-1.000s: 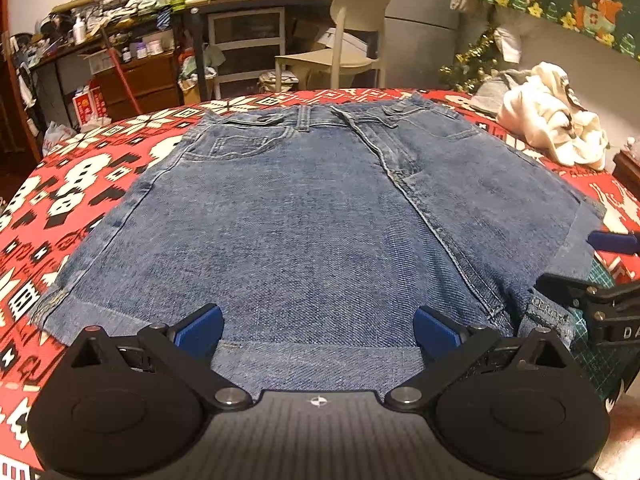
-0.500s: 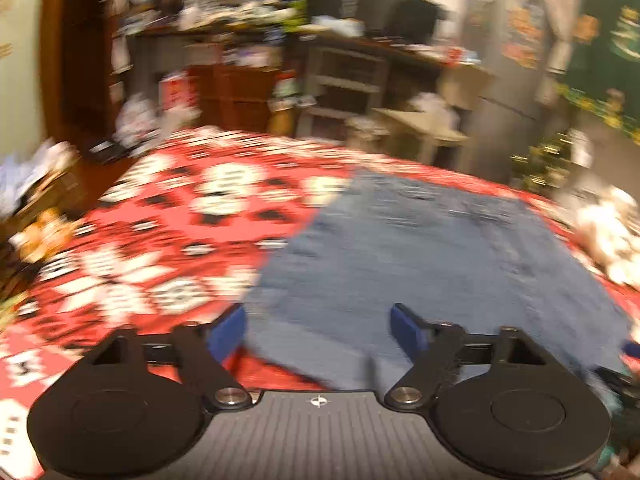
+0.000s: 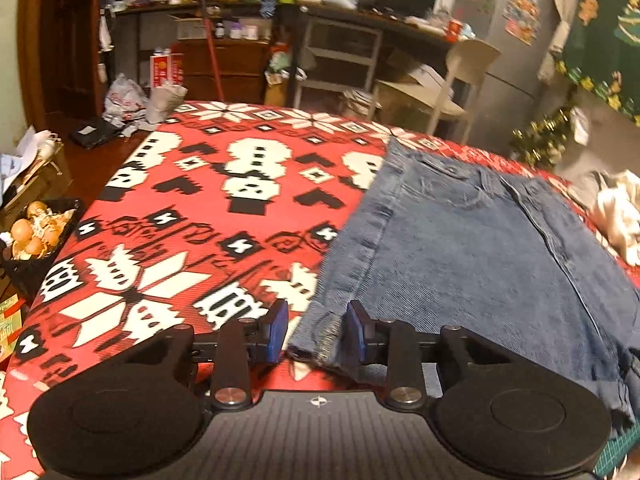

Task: Fold clothes
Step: 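Move the left gripper to the shorts side edge and close on it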

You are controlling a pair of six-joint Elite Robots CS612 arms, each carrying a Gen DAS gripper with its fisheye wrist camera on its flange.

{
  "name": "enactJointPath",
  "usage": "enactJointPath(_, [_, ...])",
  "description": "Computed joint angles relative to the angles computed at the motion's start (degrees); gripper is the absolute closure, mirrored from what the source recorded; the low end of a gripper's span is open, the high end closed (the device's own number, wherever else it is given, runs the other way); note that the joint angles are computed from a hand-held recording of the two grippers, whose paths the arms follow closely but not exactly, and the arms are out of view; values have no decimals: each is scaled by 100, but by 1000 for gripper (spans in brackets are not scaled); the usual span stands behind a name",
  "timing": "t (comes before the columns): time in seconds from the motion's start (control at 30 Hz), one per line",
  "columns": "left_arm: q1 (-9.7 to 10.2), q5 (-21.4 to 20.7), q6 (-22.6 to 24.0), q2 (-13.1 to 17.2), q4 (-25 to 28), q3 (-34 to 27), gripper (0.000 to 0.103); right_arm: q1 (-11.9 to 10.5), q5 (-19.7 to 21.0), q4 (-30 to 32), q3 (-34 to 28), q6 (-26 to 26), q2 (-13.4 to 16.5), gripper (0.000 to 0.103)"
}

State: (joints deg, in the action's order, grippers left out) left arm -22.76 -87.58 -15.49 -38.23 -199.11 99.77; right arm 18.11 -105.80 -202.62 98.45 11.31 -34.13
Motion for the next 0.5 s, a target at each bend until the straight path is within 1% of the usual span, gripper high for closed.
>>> enactJointPath(0.07, [-29,75,43,-16,85,-2,69,5,-13,12,-11,11,1,1])
enactJointPath(0.13, [-31,104,-73,-41,208,-21,72,5,-17,13,-19,10,3,1])
enactJointPath(0.17, [-4,9,-186,-48,227,-28,74,3,-16,13,-24,6,5,1])
enactJointPath(0.23, [70,-248,-438,-57,229,-41,84,-1,-3,9,-27,-9,8,1])
enactJointPath(0.3, [135,-460,-684,-56,157,-31,86,-3,9,-1,-27,-22,10,1])
enactJointPath(0.4, [209,-659,-937,-77,215,-17,85,-3,15,-19,-28,-29,15,1])
enactJointPath(0.5, [282,-925,-1202,-81,161,-3,86,-6,24,-48,-25,-42,22,1])
